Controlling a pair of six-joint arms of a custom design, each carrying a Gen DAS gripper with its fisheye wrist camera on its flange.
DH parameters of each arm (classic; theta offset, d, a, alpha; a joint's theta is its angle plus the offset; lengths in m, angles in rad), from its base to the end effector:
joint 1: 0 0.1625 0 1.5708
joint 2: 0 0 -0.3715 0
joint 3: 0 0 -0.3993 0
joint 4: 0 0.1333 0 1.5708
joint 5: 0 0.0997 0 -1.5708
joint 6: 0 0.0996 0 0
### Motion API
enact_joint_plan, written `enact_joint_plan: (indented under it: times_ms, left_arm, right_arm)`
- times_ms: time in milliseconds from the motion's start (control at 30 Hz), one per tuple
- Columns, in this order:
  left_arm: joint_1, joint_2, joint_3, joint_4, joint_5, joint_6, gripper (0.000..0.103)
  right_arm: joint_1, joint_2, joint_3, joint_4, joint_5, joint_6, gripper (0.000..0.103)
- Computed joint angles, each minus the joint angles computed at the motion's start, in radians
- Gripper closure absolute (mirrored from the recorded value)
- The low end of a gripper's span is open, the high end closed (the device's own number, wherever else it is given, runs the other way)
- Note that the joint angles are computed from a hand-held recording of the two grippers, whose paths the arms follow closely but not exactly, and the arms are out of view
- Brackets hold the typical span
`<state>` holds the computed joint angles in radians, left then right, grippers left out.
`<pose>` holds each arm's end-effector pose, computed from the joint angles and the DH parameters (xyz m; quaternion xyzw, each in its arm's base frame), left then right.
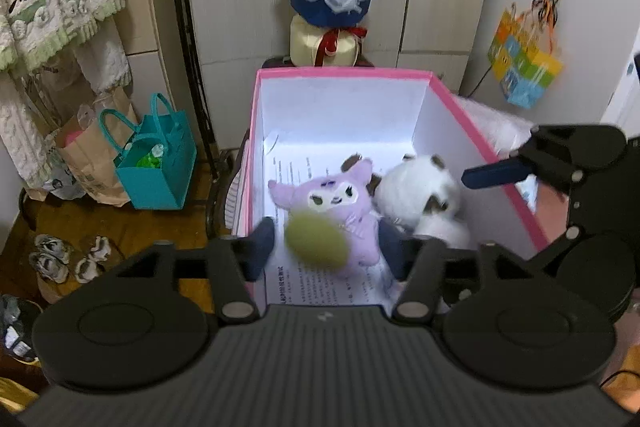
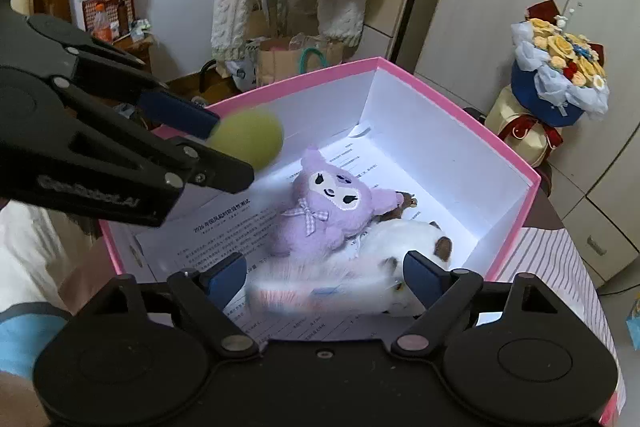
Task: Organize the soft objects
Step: 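Carry the sponge and wipes pack into the pink box and release both, then move both tools back toward the floral cloth and pink pompom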
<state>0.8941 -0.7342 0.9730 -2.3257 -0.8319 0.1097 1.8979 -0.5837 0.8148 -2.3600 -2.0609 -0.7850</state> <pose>-0.3365 -0.7389 0.3021 0.2603 0.8682 -0.3261 0.2686 0.3484 -0.7580 0.2540 0.4355 -0.8274 0.2073 0.2878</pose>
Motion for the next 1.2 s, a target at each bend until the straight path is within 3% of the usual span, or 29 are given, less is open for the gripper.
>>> enact_joint_plan:
  times_ms: [233,600,800,1200]
  left_arm:
    - [-0.037,-0.084,0.114,-0.074,-0.006,0.009,0.038]
    - [-0.125,-0.232,0.327,-0.192,0.004,0.06,0.031]
    - [-0.167,-0.271,0.378,-0.146,-0.02,0.056,0.028]
    - [-0.215,-0.265,0.418,-0.109,-0.101,0.043,0.028]
  right_arm:
    - [0.016,-0.105,0.14,-0.119,0.042,-0.003,0.011]
    - [0.016,-0.332,0.389,-0.202,0.14,0.126,0.011]
    - [-0.018,-0.497,0.55,-0.216,0.213,0.191,0.011]
    - [-0.128,-0.75,0.812,-0.347,0.194,0.2,0.011]
